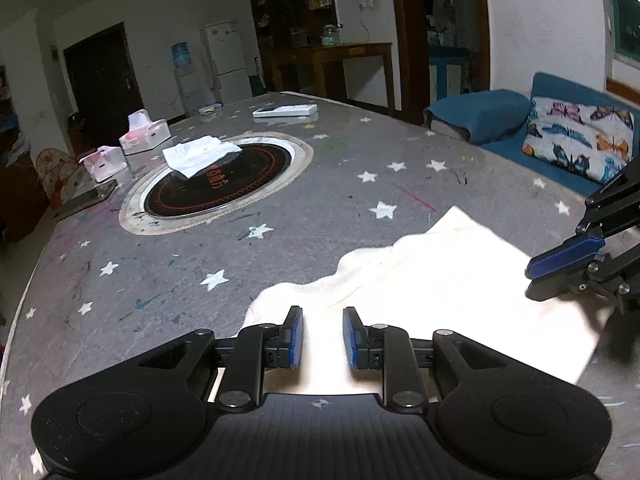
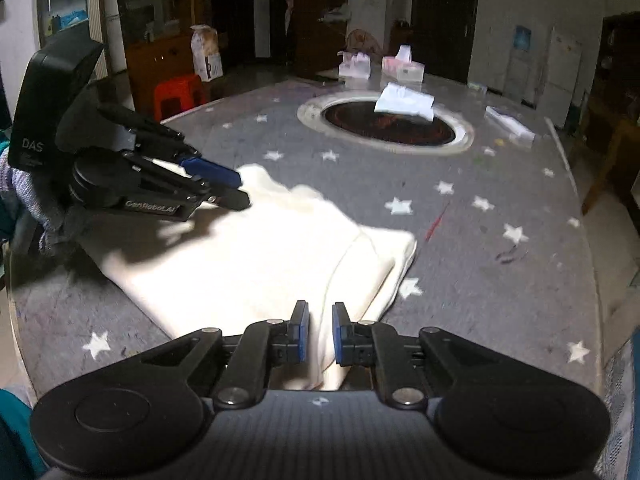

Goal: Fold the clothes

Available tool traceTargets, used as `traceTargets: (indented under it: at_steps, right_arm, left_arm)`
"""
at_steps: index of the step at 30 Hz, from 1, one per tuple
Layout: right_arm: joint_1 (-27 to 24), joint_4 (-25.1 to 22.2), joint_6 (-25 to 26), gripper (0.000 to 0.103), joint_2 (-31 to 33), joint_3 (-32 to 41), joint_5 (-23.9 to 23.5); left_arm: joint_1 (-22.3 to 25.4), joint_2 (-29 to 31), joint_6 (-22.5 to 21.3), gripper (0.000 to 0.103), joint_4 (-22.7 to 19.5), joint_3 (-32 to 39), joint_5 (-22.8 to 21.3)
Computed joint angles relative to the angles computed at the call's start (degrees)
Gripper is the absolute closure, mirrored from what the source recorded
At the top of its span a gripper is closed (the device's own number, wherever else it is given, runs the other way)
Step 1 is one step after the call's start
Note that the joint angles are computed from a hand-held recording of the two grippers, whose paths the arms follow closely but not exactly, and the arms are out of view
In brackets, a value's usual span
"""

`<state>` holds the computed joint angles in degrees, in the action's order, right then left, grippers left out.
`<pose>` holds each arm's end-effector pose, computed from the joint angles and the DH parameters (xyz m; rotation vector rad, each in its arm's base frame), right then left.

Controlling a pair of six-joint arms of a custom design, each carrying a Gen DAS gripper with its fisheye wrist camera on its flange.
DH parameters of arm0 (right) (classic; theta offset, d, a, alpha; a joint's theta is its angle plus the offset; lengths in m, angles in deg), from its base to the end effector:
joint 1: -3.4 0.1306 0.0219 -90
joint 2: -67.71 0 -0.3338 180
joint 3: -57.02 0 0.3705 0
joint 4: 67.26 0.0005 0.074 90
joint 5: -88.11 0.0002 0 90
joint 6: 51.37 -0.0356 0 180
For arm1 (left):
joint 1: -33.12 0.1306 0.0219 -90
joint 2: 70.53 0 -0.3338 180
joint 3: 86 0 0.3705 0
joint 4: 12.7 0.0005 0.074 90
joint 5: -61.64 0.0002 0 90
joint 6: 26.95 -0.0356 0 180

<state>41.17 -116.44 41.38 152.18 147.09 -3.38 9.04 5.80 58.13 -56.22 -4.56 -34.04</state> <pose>0.3457 0.2684 0.4233 -0.8279 2.2051 0.3331 0.3643 -0.1595 0.4198 0.5083 2.1797 -0.0705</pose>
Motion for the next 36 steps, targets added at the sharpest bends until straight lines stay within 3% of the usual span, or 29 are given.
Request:
traceTargets:
  at_steps: [7, 12, 17, 27, 36]
  right_arm:
    - [2.33, 1.67, 0.77, 0.092, -1.25, -0.12, -1.99]
    - [4.93, 3.27, 0.97, 0.092, 0.04, 0.7, -3.51]
    - [6.57, 4.92, 0.82, 0.092, 2.59, 2.18, -4.72]
    - [6.97, 4.92, 0.1, 0.092, 4.45, 2.8, -5.4]
    - [6.02, 3.62, 0.0, 0.091, 5.59, 3.46, -6.17]
  left_arm:
    - [-3.27, -9.73, 1.9, 0.078, -1.42, -5.06, 2.62]
    - [-5.9, -14.15, 4.24, 0.078, -3.05, -8.56, 0.85]
    - [-5.27, -16.06, 8.09, 0.078, -3.64, -10.6, 0.15]
    - [-0.17, -17.44, 11.02, 0.078, -3.85, -12.11, 3.51]
    - [8.96, -14.87, 13.71, 0.079, -3.48, -10.93, 7.98]
